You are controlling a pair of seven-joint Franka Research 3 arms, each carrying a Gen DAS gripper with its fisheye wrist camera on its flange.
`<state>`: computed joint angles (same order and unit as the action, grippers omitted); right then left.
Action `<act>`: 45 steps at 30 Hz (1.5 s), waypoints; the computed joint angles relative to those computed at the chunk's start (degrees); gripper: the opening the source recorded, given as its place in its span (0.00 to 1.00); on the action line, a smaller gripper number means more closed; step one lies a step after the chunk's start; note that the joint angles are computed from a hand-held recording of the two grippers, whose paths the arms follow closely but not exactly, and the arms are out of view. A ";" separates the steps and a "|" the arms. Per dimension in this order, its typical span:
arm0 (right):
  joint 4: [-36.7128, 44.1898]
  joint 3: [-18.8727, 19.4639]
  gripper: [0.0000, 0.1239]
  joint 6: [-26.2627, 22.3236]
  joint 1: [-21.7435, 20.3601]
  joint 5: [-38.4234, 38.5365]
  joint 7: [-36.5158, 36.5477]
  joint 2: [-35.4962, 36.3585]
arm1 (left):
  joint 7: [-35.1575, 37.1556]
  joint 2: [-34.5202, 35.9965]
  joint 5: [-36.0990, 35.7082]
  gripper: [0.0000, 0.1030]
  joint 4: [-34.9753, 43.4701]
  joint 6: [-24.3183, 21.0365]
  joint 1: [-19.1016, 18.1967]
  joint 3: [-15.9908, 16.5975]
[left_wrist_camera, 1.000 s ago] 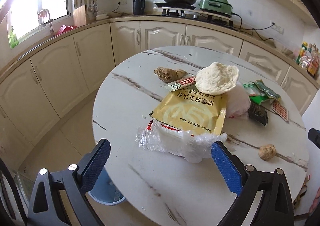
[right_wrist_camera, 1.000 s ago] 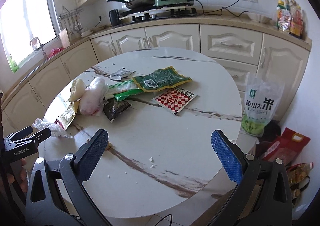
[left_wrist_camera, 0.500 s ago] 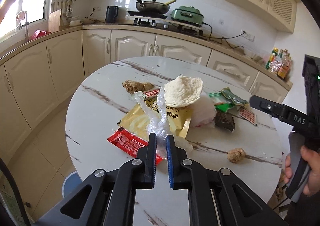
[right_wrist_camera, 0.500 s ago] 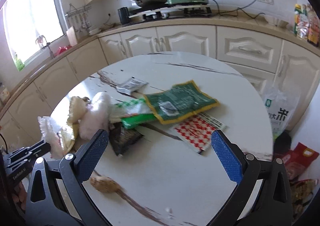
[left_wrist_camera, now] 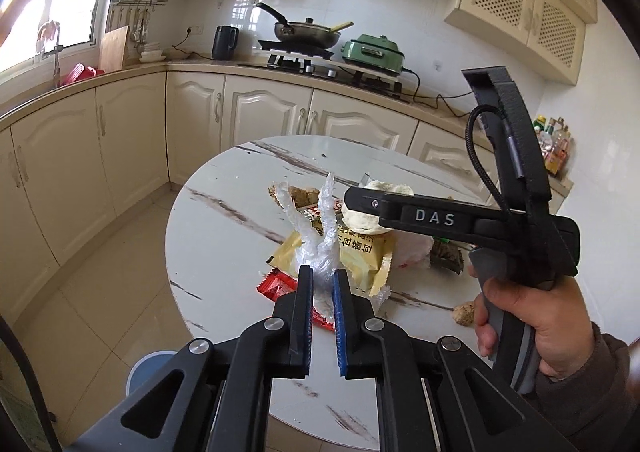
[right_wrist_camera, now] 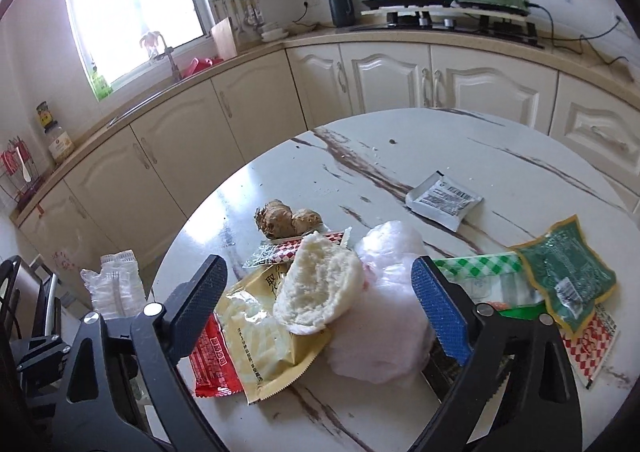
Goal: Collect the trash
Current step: 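Grasp the bread bun with the right tool while the left tool holds the bag, then carry bag and bun over the blue bin and open both tools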
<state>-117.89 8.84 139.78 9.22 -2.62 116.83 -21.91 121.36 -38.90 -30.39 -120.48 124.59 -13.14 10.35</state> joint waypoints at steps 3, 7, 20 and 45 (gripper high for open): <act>0.66 -0.48 0.34 -0.82 0.78 1.36 -1.12 1.35 | -0.05 -0.51 -0.34 0.06 -0.19 -0.41 0.02 0.49; -1.13 -0.31 0.30 0.79 0.77 1.23 -1.25 -0.28 | 0.52 -1.39 -0.66 0.05 -0.04 -1.42 0.15 1.66; 6.67 4.50 0.30 6.31 4.99 1.06 -0.16 2.45 | 1.75 -4.30 0.67 0.06 1.32 -3.18 4.89 7.87; 26.79 -2.36 0.44 1.19 23.02 5.06 0.92 41.43 | 2.65 17.92 6.99 0.22 0.43 -10.31 24.42 5.20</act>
<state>-91.10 6.48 140.97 32.24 2.44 117.76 19.52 124.01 -20.98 -23.40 -120.06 114.28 11.28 15.55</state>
